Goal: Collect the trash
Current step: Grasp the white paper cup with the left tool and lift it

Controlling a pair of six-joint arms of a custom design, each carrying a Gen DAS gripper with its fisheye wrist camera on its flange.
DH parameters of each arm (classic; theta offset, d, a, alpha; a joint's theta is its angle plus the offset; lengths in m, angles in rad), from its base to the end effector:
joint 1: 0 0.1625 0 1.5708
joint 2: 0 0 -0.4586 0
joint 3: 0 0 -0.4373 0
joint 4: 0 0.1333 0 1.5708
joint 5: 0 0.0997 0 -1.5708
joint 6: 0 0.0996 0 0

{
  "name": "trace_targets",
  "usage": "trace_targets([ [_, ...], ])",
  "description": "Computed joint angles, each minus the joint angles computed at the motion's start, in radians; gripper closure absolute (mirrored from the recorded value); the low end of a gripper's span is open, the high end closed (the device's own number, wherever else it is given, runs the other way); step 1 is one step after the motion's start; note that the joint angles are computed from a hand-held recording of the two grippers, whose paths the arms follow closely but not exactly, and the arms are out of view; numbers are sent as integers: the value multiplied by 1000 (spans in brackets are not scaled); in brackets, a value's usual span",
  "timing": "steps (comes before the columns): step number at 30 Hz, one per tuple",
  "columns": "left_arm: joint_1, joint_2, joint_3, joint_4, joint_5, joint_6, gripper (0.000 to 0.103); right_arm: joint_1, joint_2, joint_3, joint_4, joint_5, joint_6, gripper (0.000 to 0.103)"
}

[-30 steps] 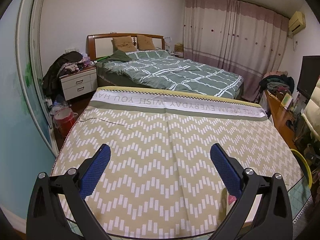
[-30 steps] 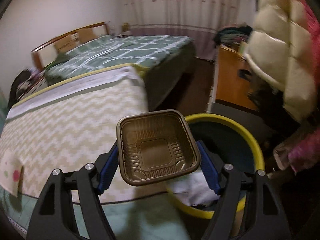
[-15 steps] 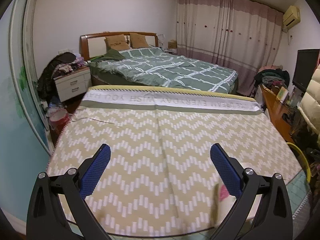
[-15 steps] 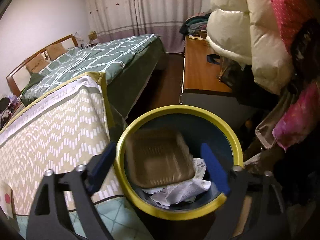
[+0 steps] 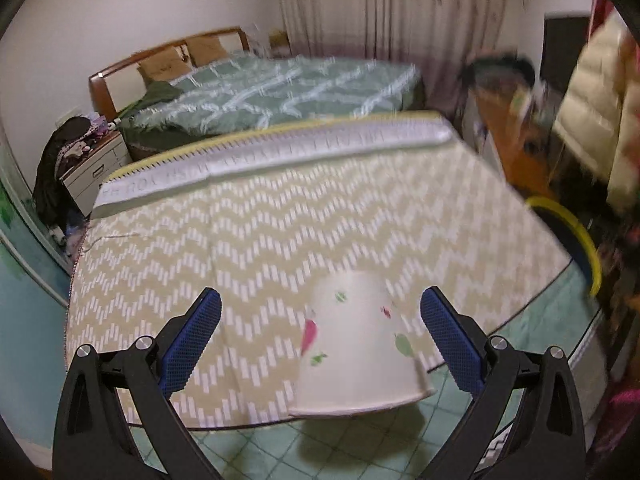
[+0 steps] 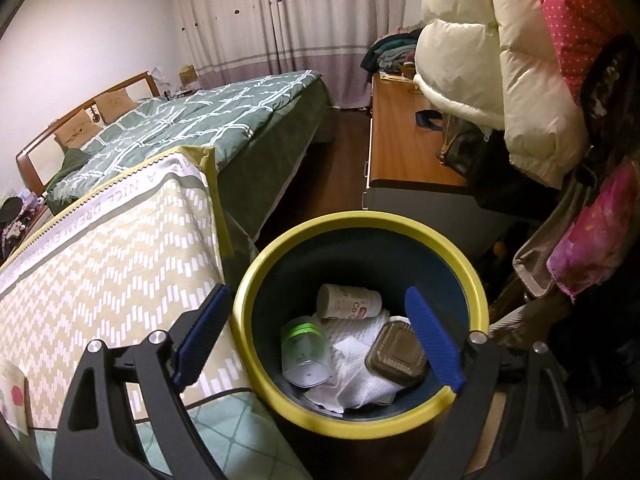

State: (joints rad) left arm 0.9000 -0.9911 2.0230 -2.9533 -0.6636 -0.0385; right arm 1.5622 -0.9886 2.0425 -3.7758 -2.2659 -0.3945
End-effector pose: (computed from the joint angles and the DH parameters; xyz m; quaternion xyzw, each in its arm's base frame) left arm -0.2011 -0.5941 0.1475 0.2025 0.8650 -0.2968 0.3502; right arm 0.0645 -0.5793 0.2253 -0.0307 -0.8096 0.4442 0.3824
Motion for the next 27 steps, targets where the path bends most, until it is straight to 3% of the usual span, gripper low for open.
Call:
trace_targets([
  [6,-7,27,-67,262,45,-76,5,-3,-5,0,13,0,10,19],
  [15,10,77,-153,500,54,-156,5,-24,-29,10,56,41,54,19],
  [18,15,86,-173,568,38,-172,18,-28,-33,14,57,56,58,19],
  [22,21,87,-179,584,18,-169,32,-37,-45,25,58,83,72,19],
  [27,12,61,-157,512,-41,-120,35,-27,-37,44,-25,102,10,19],
])
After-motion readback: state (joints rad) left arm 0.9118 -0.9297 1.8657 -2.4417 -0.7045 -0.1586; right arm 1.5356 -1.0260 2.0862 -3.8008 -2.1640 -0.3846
